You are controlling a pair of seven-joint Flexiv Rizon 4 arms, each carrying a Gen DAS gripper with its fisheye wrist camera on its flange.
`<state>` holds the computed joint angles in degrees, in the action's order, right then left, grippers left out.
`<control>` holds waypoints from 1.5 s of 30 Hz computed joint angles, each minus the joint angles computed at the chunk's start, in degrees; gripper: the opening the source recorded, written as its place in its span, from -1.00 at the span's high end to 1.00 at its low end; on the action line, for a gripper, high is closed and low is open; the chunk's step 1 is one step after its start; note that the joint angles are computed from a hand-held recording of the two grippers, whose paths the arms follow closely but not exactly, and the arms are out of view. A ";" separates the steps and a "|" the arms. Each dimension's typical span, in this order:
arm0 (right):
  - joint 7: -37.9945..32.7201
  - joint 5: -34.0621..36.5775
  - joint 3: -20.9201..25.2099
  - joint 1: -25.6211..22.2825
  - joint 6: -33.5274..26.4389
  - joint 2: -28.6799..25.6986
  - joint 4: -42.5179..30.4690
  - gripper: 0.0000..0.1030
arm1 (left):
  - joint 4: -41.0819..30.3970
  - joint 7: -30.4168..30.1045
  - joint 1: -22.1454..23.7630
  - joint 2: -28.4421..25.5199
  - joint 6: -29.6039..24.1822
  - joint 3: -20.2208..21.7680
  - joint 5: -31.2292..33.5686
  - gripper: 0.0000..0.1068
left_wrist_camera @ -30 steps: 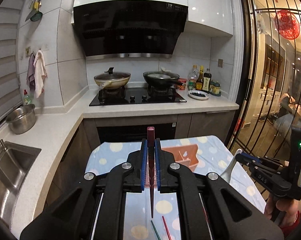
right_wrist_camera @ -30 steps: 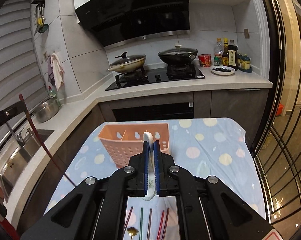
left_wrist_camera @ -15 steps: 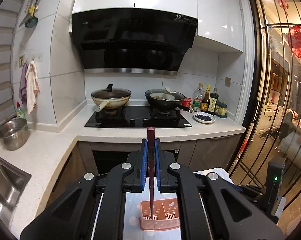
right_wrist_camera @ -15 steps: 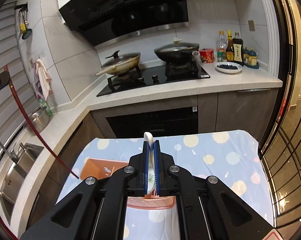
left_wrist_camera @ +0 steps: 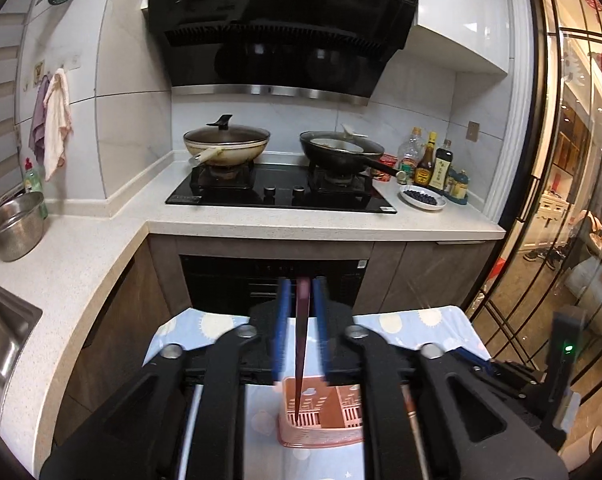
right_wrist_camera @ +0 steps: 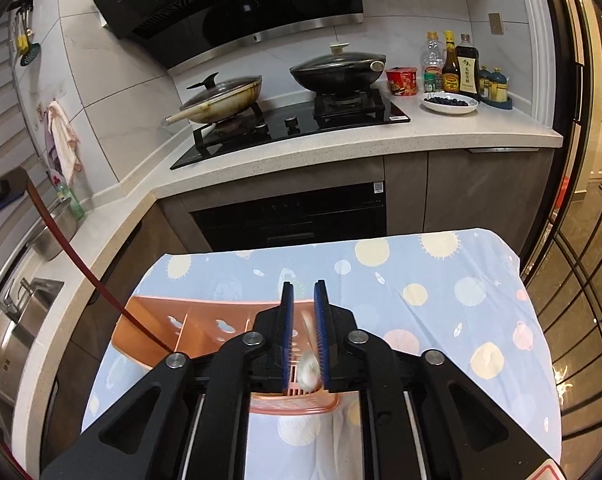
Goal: Organize utensils
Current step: 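Open both tools to drop the chopstick and spoon into the pink holder, then move both tools back down to the remaining utensils on the cloth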
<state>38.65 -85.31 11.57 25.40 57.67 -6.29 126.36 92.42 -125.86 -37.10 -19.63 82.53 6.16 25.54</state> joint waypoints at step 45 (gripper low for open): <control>24.37 28.22 15.73 34.92 -20.17 -4.73 10.58 0.22 | 43.83 -25.76 4.16 17.50 -4.77 -16.25 18.49 -0.30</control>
<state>63.02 -57.09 27.30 60.33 37.50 -11.02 136.94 136.25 -151.62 -32.94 -2.13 77.76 -10.09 44.03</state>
